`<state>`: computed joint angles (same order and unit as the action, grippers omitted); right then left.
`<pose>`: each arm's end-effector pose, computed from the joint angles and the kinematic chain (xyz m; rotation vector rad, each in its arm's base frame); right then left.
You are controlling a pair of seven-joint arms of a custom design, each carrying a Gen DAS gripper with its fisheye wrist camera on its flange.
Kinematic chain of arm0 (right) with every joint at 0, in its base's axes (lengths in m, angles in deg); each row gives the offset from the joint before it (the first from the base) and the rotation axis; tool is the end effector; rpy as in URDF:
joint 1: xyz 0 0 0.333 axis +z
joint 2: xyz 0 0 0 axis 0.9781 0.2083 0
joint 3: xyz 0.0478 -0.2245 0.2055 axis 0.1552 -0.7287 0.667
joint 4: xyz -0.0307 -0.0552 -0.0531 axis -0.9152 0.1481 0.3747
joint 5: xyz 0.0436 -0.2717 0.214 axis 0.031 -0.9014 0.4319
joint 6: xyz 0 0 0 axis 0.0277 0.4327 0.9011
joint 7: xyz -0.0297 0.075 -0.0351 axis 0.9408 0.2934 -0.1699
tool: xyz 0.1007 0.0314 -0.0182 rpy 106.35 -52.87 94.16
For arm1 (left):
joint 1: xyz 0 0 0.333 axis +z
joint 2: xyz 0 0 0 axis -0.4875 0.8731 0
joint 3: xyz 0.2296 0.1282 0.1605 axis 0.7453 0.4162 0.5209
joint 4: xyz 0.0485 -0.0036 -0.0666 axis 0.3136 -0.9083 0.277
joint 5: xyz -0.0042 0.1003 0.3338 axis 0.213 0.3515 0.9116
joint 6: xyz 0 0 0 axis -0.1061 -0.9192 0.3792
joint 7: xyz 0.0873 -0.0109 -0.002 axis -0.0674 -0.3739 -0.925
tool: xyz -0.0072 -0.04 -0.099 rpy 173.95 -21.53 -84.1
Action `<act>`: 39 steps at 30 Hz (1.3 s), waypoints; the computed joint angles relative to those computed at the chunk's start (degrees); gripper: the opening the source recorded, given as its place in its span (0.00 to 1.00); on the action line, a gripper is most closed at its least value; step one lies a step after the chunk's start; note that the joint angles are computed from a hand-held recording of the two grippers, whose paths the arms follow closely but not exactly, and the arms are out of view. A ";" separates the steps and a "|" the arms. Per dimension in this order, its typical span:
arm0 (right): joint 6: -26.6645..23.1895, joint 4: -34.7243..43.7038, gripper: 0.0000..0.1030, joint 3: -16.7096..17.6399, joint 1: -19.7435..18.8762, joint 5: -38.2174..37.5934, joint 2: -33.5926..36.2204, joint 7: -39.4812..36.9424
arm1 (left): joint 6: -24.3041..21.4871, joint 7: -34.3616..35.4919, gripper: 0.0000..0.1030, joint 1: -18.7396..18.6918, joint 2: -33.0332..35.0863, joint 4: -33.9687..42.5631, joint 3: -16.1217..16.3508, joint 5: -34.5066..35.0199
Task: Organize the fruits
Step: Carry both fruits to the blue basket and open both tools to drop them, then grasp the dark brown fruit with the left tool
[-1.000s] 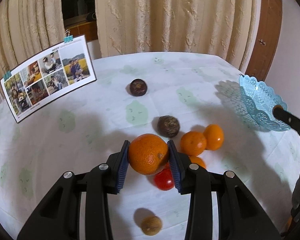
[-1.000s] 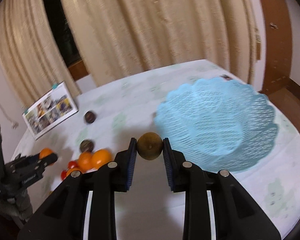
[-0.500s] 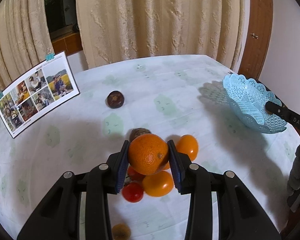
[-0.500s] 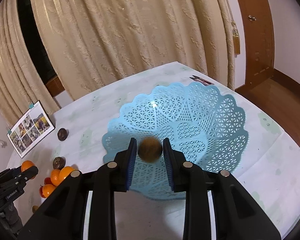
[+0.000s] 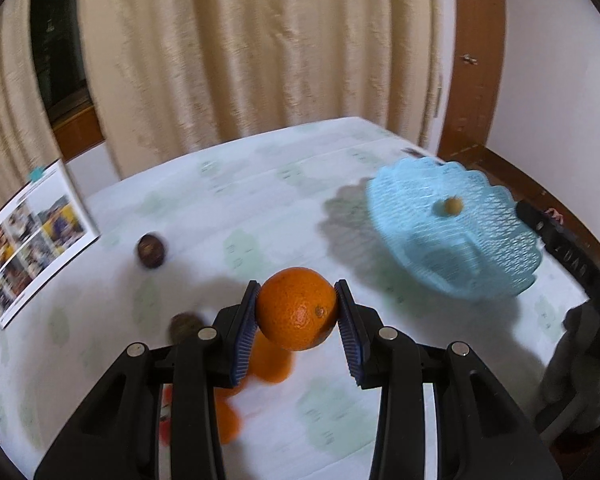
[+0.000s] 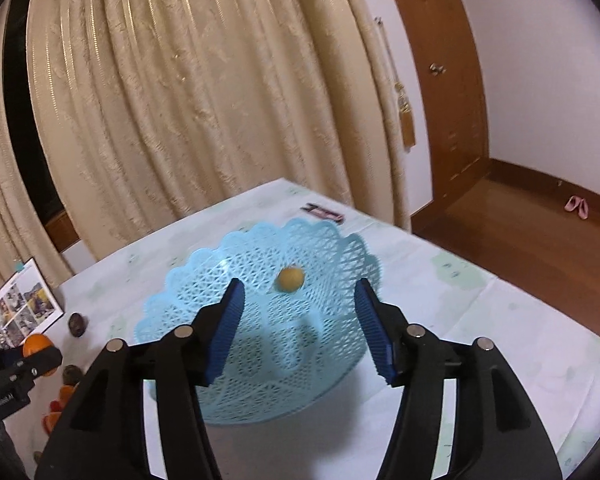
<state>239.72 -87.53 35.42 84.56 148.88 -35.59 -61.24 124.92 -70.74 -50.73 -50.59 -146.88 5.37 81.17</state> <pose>0.5988 0.0571 0.4770 -1.6322 1.3549 -0.5062 0.4891 -0.3188 0.4838 -1.8867 1.4826 -0.5822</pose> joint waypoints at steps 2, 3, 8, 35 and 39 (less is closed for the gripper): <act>0.48 0.38 0.64 0.11 -0.18 1.67 0.29 -1.10 | 1.25 1.77 0.37 -0.11 2.66 3.25 0.02 0.10; 0.50 0.67 0.65 0.04 -0.36 2.46 0.51 -0.89 | 1.69 2.38 0.37 -0.30 3.75 4.54 0.17 0.06; 0.63 1.28 0.66 -0.43 -0.86 2.11 1.20 2.47 | 4.19 6.54 0.37 -1.44 9.83 11.90 1.35 -2.28; 2.83 2.01 0.83 -1.52 -0.05 14.61 0.47 -7.35 | 0.96 1.83 0.80 0.48 3.00 5.46 4.63 0.37; 3.65 1.93 0.83 -1.47 0.33 13.83 0.54 -7.19 | -0.42 0.47 0.81 3.42 -0.91 0.62 4.05 0.93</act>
